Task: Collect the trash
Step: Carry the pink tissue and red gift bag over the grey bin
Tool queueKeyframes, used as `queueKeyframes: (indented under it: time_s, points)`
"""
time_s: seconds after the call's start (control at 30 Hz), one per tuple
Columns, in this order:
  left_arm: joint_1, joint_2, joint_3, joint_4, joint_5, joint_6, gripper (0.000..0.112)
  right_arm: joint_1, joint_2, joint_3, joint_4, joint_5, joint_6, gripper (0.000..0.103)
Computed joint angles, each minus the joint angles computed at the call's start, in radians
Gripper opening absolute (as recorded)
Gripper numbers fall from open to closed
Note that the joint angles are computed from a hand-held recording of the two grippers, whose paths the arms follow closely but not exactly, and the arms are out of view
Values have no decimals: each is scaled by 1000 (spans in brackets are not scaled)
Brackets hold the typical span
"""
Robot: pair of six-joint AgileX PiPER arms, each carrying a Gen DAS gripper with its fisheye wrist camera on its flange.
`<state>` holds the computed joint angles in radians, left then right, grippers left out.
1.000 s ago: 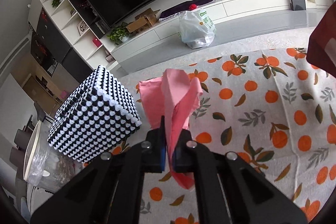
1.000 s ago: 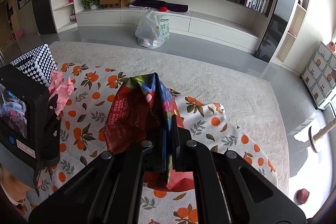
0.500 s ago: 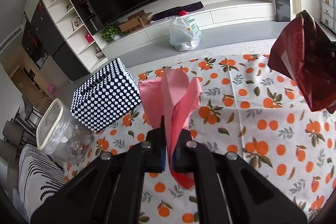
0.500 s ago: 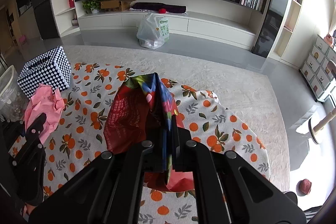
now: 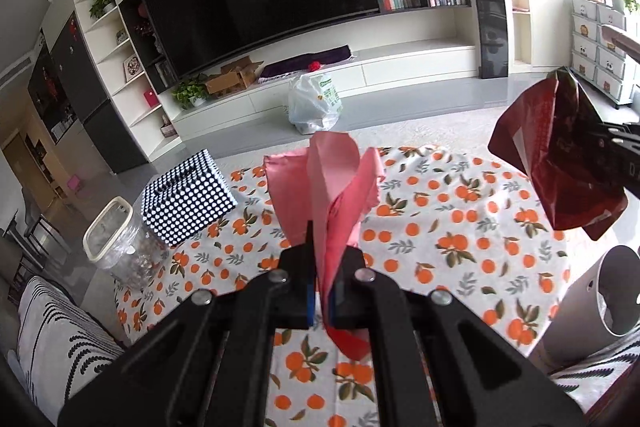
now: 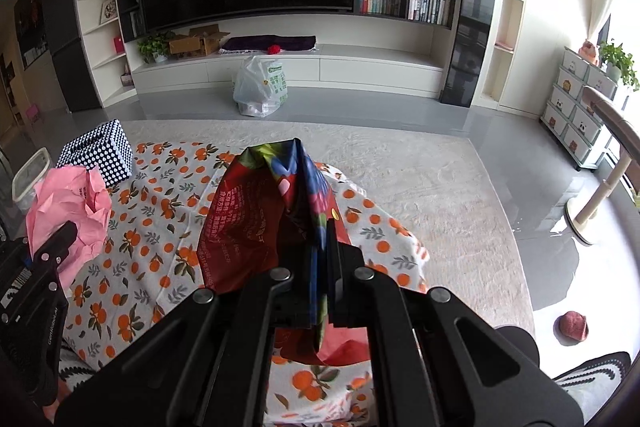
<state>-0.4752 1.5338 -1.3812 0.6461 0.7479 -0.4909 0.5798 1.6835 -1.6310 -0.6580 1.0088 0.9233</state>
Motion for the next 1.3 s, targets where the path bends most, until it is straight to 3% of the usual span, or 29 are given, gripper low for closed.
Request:
queueKeyframes:
  time_s: [0.17, 0.33, 0.47, 0.6, 0.87, 1.03, 1.3]
  points:
    - [-222, -15, -36, 54, 85, -98, 5, -27, -258, 274, -46, 16, 46, 3]
    - [-406, 47, -116, 14, 132, -125, 5, -122, -490, 475, -42, 44, 8, 3]
    - [-495, 129, -196, -111, 118, -40, 5, -292, -646, 595, 22, 26, -105, 3]
    - [-537, 207, -248, -233, 84, 81, 5, -527, -751, 692, 153, -44, -283, 3]
    - [-567, 388, -428, -433, 120, 327, 5, -949, -797, 844, 442, -203, -628, 3]
    - [-577, 507, -549, -510, 170, 455, 5, -1134, -757, 920, 588, -281, -800, 3]
    - [-593, 715, -803, -572, 291, 557, 5, -1226, -649, 974, 633, -368, -853, 3]
